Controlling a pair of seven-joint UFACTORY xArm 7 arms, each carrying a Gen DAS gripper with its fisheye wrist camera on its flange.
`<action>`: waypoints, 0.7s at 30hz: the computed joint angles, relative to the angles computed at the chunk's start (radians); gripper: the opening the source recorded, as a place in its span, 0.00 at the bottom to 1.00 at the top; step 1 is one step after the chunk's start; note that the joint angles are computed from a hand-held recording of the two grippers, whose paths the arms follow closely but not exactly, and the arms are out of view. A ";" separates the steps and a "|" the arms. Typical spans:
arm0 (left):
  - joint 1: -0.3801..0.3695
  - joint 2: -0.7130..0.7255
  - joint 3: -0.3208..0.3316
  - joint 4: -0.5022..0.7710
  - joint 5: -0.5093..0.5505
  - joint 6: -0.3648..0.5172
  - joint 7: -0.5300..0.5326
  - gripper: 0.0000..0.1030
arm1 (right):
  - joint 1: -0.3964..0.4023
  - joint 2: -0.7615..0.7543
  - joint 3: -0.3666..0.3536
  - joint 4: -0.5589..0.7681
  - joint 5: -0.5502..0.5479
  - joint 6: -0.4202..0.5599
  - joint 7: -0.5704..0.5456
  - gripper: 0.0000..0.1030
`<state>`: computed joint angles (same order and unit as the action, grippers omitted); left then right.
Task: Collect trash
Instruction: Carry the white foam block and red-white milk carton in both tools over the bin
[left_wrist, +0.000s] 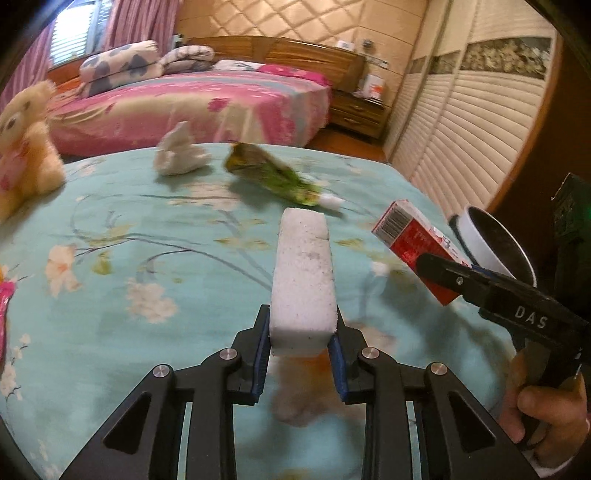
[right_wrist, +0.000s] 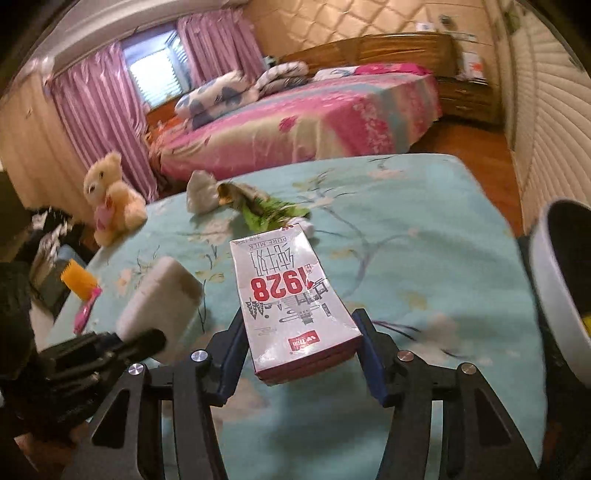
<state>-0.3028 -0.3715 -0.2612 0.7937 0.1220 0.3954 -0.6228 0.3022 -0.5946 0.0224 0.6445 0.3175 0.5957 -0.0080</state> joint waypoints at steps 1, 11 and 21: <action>-0.007 0.007 0.001 0.006 -0.004 -0.001 0.007 0.26 | -0.008 -0.025 -0.005 -0.012 0.003 0.008 0.011 0.54; -0.042 0.081 -0.028 0.089 0.010 0.005 0.013 0.26 | -0.063 -0.153 -0.024 -0.076 -0.035 0.052 0.052 0.54; -0.074 0.154 -0.053 0.177 0.097 0.043 -0.030 0.26 | -0.110 -0.232 -0.055 -0.103 -0.060 0.086 0.061 0.54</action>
